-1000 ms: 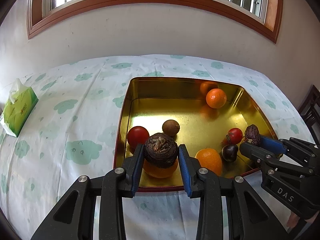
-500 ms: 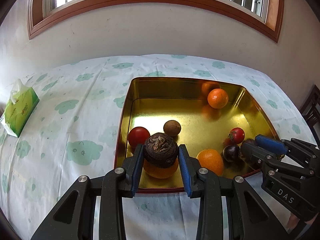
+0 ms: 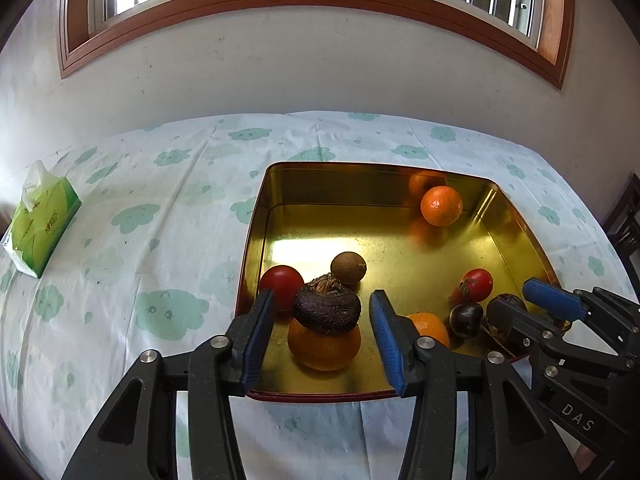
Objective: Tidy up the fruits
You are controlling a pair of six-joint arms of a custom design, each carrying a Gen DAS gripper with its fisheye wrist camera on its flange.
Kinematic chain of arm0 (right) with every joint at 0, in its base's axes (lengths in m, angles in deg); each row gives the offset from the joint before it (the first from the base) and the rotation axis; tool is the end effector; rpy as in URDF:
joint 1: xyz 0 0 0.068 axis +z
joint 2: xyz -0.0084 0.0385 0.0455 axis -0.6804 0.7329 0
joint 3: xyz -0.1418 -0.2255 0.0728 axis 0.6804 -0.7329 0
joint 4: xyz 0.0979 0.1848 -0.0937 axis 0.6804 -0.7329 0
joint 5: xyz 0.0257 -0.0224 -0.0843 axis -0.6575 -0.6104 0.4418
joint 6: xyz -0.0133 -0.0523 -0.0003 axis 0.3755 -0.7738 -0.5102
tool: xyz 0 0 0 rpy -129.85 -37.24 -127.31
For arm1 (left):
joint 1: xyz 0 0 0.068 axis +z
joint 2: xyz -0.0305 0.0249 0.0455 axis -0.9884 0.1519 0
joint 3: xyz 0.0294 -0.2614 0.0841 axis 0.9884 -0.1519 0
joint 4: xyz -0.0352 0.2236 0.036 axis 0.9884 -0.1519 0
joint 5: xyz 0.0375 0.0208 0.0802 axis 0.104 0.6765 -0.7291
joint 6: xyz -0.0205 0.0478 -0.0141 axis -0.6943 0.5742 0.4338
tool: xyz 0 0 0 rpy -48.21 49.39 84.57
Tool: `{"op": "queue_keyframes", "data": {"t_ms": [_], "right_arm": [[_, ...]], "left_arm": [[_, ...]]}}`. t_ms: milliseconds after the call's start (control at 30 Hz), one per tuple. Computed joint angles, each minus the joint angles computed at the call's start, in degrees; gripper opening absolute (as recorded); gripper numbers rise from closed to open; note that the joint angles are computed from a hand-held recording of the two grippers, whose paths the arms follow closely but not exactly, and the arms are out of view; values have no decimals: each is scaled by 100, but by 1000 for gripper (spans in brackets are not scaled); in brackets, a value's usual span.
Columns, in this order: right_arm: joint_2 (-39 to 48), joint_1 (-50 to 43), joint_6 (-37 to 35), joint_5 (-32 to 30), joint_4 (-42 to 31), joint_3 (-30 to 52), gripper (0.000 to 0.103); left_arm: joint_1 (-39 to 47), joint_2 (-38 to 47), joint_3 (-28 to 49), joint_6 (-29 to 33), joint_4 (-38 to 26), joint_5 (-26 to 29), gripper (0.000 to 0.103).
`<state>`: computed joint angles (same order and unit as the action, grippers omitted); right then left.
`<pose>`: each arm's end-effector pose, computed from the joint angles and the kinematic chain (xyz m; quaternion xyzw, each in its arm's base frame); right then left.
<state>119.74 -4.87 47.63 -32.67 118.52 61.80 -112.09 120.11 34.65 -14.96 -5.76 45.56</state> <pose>0.2421 0.1719 -0.0046 0.0239 0.9382 0.0177 0.3447 0.2990 -0.1747 -0.0025 0.1403 0.9223 -0.0905 0.3486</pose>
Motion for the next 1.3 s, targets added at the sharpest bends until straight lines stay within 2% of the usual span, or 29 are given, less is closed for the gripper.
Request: {"op": "queue_keyframes", "data": {"t_ms": [233, 333, 500, 567, 600, 967, 1200, 1300], "right_arm": [[-100, 75, 59, 78, 46, -117, 46], [-157, 151, 116, 188, 91, -211, 57], [-233, 236, 233, 284, 76, -304, 60], [-277, 311, 295, 410, 15, -329, 68], [-304, 354, 325, 479, 8, -359, 69], [-539, 809, 957, 854, -85, -751, 70], [-552, 1309, 1649, 1079, -57, -1051, 70], [-571, 1534, 1951, 1192, -270, -1079, 70]], "left_arm": [[-27, -202, -246, 8, 148, -124, 65], [-32, -277, -410, -28, 231, -131, 66], [-118, -391, -688, -67, 384, -241, 66], [-168, -443, -803, -94, 444, -327, 66], [-187, -474, -875, -112, 489, -366, 66], [-401, -580, -1869, -418, 1283, -801, 66], [-612, -520, -2507, -683, 1878, -1023, 66], [-771, -398, -2660, -801, 2036, -1182, 66]]}}
